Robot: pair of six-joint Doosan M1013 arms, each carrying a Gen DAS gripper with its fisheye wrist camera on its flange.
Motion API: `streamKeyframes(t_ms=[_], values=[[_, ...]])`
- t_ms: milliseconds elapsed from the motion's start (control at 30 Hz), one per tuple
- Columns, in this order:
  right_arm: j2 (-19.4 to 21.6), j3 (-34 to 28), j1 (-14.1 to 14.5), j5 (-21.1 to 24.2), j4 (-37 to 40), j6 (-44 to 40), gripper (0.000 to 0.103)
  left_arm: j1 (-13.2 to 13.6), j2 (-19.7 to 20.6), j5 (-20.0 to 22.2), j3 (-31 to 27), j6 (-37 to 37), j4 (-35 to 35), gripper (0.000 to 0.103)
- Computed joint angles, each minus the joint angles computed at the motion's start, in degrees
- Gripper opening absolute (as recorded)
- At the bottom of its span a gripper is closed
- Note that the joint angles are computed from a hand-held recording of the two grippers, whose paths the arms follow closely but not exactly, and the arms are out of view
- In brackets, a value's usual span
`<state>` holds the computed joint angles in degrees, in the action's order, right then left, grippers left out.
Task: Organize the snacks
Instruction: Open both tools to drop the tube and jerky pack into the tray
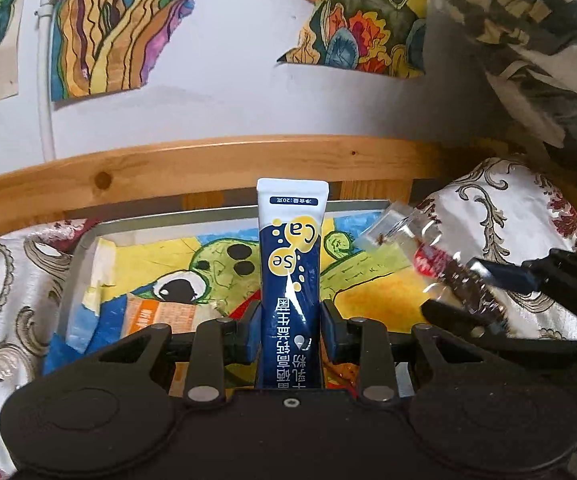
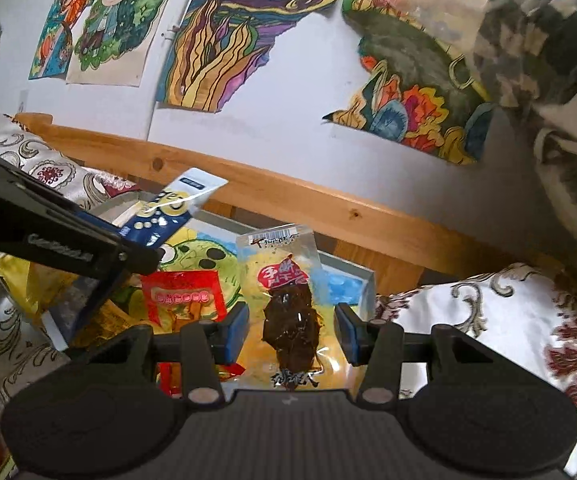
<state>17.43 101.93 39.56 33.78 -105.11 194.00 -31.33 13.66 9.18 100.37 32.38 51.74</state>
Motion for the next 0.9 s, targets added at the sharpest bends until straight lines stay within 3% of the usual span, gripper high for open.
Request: streamKeyframes(t_ms=[300, 900], values=[[1.24, -0.64, -0.54, -2.01, 1.74, -0.59, 0.051, -0.11, 1.17, 0.35, -0.77, 4.04, -3.85, 0.032], [1.5, -0.74, -0.76, -2.59, 3.49, -1.0, 0.051, -0.48, 1.96, 1.52, -1.38, 4.14, -4.61, 0.033]])
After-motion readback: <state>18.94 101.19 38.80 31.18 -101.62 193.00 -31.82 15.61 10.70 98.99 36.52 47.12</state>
